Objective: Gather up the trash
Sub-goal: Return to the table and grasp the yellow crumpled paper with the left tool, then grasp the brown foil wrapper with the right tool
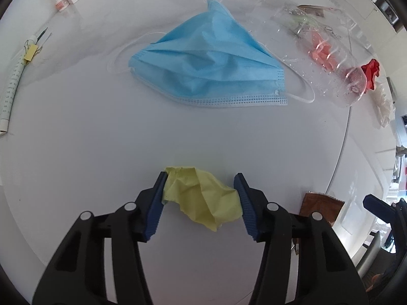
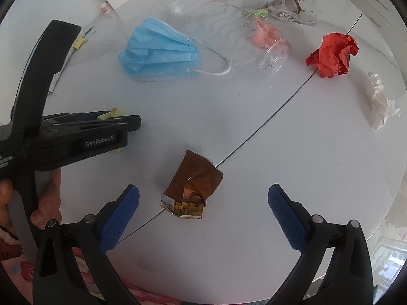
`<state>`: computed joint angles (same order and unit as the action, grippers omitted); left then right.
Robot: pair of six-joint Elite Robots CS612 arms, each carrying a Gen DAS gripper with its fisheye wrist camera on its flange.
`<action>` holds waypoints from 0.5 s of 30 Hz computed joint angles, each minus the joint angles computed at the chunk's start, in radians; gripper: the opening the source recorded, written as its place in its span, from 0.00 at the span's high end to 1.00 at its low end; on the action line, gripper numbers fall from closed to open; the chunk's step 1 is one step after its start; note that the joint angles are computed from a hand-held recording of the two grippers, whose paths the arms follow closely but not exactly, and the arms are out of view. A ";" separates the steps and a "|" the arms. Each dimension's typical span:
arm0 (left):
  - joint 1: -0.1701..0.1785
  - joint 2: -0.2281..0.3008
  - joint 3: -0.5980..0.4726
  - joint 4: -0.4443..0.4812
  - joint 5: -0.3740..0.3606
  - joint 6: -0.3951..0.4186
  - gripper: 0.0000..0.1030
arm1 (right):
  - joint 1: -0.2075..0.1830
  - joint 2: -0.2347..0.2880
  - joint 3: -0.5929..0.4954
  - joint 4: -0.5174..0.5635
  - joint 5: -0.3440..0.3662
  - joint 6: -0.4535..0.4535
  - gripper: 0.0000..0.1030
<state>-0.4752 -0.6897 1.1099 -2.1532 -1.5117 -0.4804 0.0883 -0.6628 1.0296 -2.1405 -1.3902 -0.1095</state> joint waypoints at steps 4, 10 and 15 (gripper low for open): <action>0.017 -0.021 0.038 -0.025 -0.034 0.000 0.50 | 0.007 0.014 -0.021 0.034 -0.013 0.036 0.02; 0.035 -0.048 0.076 -0.045 -0.028 -0.016 0.50 | 0.023 0.044 -0.062 0.089 -0.038 0.016 0.21; 0.039 -0.055 0.082 -0.053 -0.020 -0.039 0.50 | 0.045 0.052 -0.060 0.049 -0.119 -0.091 0.50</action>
<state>-0.4358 -0.7446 1.1914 -2.2062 -1.5317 -0.5190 0.1331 -0.6112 0.9695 -2.0918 -1.5089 -0.2008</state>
